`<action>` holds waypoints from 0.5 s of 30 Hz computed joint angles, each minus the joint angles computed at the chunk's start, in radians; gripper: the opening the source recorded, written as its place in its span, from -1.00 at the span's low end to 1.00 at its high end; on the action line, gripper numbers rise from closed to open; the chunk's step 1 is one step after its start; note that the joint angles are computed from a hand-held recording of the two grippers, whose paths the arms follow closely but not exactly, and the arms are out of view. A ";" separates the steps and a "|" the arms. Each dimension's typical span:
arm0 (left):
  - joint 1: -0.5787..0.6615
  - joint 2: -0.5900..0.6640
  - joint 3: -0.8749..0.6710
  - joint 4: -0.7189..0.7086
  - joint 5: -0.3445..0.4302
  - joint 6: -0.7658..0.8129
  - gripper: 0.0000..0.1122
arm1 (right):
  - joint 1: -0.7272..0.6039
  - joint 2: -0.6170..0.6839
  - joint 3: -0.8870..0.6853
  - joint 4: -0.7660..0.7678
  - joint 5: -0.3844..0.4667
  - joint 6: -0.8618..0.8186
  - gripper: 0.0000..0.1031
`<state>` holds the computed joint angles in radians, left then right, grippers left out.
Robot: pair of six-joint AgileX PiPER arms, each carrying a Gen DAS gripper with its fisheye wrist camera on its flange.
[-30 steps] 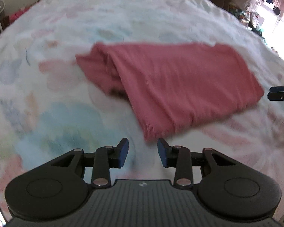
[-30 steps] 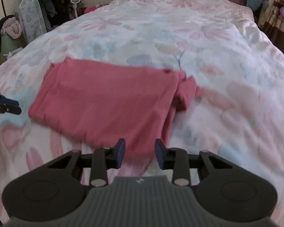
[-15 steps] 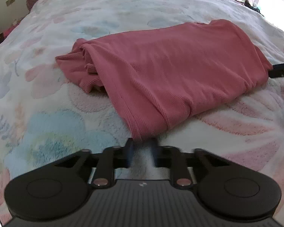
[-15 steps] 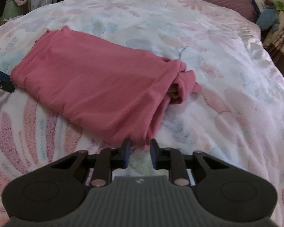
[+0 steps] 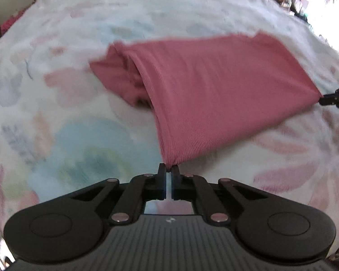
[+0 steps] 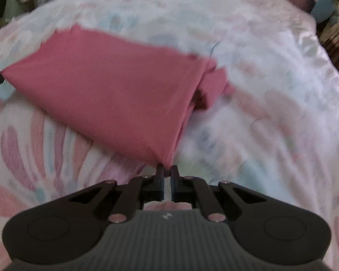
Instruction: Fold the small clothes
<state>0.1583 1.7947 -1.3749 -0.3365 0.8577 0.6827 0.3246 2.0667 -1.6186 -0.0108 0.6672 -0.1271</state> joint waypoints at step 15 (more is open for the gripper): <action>0.045 -0.029 0.031 -0.016 -0.042 -0.093 -0.85 | -0.007 0.030 -0.037 -0.001 0.029 0.090 -0.66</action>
<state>0.2037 1.7655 -1.3439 -0.3530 0.8153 0.5896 0.3181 2.0969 -1.6560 -0.0117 0.6963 -0.0376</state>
